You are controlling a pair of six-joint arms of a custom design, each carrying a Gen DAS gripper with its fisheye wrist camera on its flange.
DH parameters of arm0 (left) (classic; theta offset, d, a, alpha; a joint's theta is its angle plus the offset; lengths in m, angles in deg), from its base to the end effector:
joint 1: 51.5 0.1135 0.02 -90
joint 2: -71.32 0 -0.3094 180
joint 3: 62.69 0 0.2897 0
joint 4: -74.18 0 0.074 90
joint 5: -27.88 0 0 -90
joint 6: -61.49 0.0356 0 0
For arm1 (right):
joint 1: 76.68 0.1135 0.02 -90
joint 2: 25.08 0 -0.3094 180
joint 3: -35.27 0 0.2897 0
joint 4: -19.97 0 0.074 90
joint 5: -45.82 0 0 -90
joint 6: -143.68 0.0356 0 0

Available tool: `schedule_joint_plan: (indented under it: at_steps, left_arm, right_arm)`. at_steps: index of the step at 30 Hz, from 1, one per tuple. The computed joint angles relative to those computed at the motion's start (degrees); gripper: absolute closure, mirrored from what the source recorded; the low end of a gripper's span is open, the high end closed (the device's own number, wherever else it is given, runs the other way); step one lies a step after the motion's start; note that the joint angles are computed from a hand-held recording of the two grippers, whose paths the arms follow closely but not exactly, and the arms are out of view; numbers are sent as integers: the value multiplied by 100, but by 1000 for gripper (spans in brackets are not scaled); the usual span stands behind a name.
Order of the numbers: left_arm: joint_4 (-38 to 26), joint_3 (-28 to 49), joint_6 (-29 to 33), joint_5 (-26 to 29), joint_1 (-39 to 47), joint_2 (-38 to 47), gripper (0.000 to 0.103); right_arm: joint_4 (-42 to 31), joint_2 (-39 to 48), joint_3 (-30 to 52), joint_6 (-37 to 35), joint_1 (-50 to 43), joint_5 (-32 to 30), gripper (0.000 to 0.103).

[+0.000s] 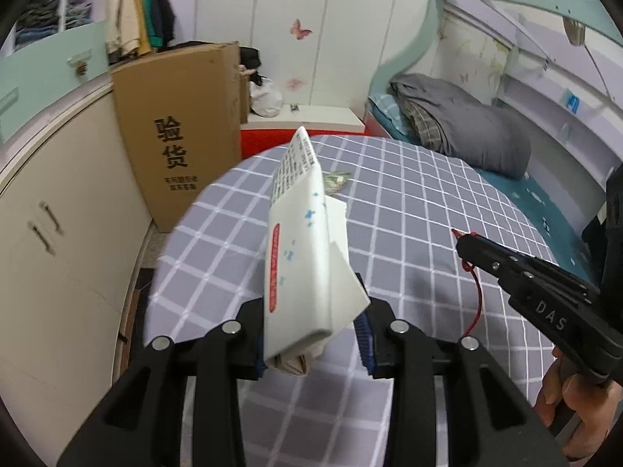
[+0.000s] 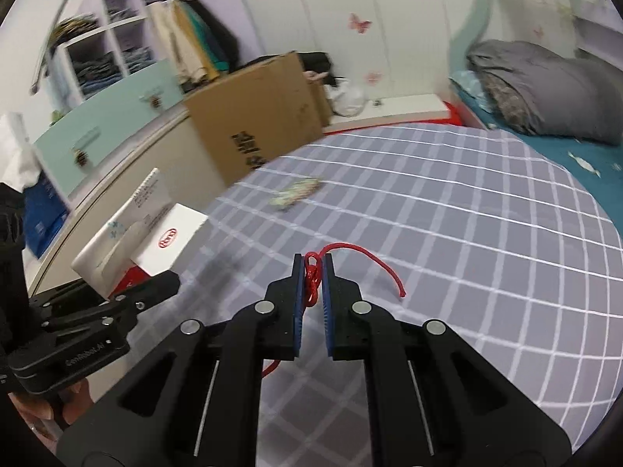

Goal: Collect trash
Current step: 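Carry box and red string over the blue bin and open both tools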

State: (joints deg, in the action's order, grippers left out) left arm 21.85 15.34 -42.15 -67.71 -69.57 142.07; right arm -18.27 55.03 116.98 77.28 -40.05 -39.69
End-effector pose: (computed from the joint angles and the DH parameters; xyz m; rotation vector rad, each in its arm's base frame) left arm 0.2698 -0.0844 0.3649 0.0435 2.3573 -0.1557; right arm 0.2780 0.2032 0.3610 -0.2115 2.2432 0.4916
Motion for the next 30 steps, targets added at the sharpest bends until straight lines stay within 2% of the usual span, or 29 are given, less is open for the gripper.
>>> schedule_joint_plan:
  at_steps: [7, 12, 15, 18, 23, 25, 30]
  left_arm:
    - [-329, -608, 415, 651, 1194, -1139, 69]
    - [-653, -1006, 1191, 1471, 2774, -1775, 68]
    - [-811, -1232, 1821, 2095, 4020, -1963, 68]
    - [-935, -1465, 2589, 2802, 5392, -1849, 68]
    - [-743, -1885, 3559, 3238, 6931, -1200, 68]
    - [-510, -2041, 3699, 3195, 7219, -864, 68]
    - [559, -2451, 3802, 2720, 7631, 214, 68]
  right_arm:
    - [-181, 632, 836, 133, 1211, 135, 94]
    - [-239, 1412, 1551, 191, 1963, 145, 94]
    - [-282, 1965, 1995, 208, 2347, 106, 94]
    - [-450, 2647, 2633, 203, 2683, 27, 94]
    - [-946, 3882, 3878, 188, 3081, -61, 94]
    - [-1205, 4493, 4488, 200, 3166, -158, 94]
    - [-1973, 5991, 6080, 228, 3185, -414, 93]
